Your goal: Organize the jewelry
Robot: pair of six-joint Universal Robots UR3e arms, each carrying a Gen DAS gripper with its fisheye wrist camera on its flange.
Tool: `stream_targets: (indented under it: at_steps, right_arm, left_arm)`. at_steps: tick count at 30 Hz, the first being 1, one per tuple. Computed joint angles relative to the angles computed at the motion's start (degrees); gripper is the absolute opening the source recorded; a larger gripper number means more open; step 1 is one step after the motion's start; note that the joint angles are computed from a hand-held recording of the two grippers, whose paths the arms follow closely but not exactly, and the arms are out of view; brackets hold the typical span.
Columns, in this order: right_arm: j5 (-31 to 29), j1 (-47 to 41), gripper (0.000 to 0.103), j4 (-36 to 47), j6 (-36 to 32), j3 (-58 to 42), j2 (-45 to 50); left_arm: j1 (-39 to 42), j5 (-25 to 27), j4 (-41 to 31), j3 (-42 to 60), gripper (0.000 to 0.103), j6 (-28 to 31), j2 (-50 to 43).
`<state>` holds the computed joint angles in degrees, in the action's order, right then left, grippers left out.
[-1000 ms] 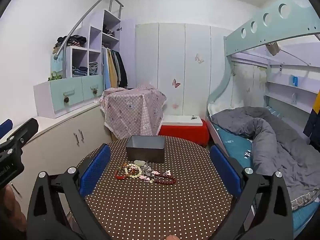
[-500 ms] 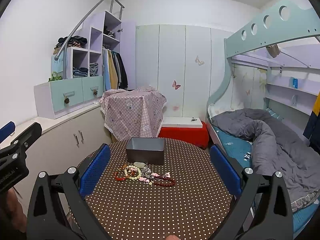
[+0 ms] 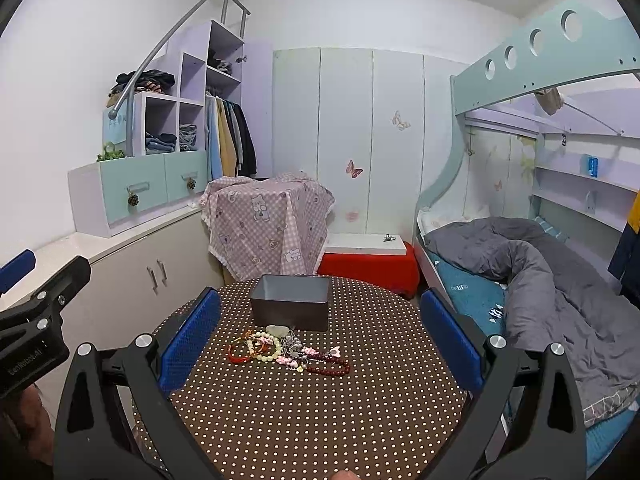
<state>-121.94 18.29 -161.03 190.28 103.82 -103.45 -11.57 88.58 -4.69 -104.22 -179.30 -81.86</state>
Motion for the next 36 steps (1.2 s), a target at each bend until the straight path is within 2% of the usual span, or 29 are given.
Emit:
stream_targets:
  at_steps: [10,16,24,30,32,33,36]
  right_arm:
    - [8.42,-8.17,0.096,-2.57,-2.18,2.42,1.53]
    - [15.81,-14.91,0.096,-3.91,-3.23,6.17,5.21]
    - [23.78,-22.84,0.096,-2.77,-3.57,9.19,10.68]
    - [26.69,-25.98,0.096,-0.01,-4.95,7.85,13.86]
    - [28.65,-28.04,0.096,1.19,-5.41,7.38,14.62]
    - [29.51,-28.91,0.096,1.11,-5.63,7.08,15.35]
    - [31.96,-31.63,0.096,3.15,-6.69,5.09,16.98]
  left_arm:
    - [-0.74,3.37,-2.81,8.89,0.098,1.34,-13.42]
    - [-1.01,4.19,-10.63,20.92,0.098,3.50,-28.02]
    - [-3.47,5.69,-25.39,45.80,0.098,7.67,-48.80]
    - [-4.71,6.60,-43.99,73.35,0.098,9.64,-64.61]
    - [-4.51,5.09,-51.79,83.13,0.097,10.43,-69.46]
    - [-4.24,3.41,-53.98,86.41,0.095,10.85,-71.07]
    - [-3.01,-1.88,-55.28,85.97,0.072,12.12,-70.39]
